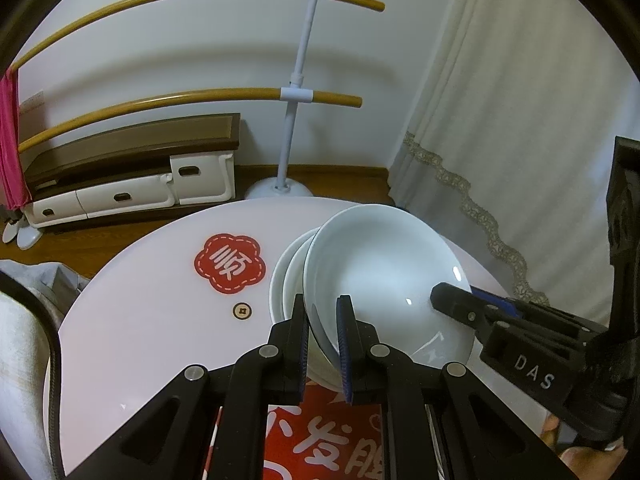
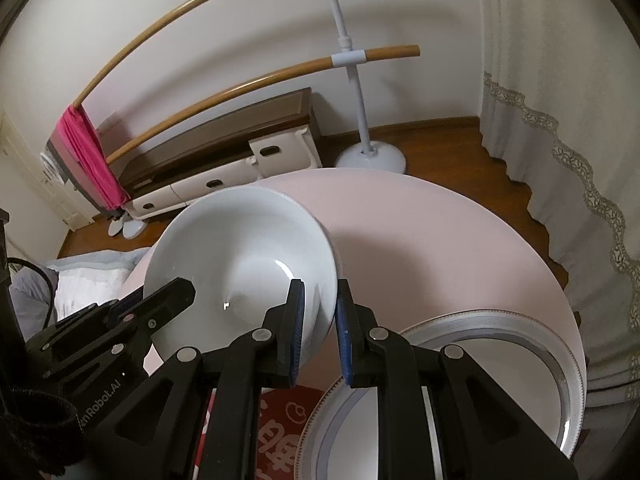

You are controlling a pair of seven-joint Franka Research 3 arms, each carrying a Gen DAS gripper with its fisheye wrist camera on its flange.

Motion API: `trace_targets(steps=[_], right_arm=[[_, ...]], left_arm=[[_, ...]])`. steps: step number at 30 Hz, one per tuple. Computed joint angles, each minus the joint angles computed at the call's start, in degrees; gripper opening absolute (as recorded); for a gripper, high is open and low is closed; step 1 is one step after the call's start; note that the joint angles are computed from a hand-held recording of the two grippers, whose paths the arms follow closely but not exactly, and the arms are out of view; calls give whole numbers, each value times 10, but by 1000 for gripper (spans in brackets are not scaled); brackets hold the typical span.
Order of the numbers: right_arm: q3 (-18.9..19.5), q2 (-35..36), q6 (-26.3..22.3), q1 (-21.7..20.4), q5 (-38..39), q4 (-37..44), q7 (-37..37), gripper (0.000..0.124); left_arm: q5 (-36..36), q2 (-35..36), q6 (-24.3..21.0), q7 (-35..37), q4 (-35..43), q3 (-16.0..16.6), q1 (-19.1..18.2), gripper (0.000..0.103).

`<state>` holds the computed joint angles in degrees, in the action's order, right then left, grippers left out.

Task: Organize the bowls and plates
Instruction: 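Carry the white bowl with both grippers and lower it onto the bowl stack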

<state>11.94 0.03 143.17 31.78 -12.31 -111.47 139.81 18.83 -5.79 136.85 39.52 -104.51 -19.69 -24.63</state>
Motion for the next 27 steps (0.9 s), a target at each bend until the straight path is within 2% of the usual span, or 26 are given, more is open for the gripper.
trace_targets(steps=[12, 16, 21, 27], right_arm=[[-4, 1, 4, -8, 19, -7, -3, 18], [-6, 0, 12, -10, 27, -15, -6, 27], [-8, 7, 29, -12, 66, -19, -30, 28], [-8, 10, 35, -10, 69, -17, -33, 28]], left_arm=[[1, 2, 0, -1, 1, -1, -2, 9], [2, 1, -1, -5, 0, -1, -2, 9], [-2, -3, -2, -6, -3, 0, -2, 10], [-12, -8, -2, -3, -6, 3, 2, 12]])
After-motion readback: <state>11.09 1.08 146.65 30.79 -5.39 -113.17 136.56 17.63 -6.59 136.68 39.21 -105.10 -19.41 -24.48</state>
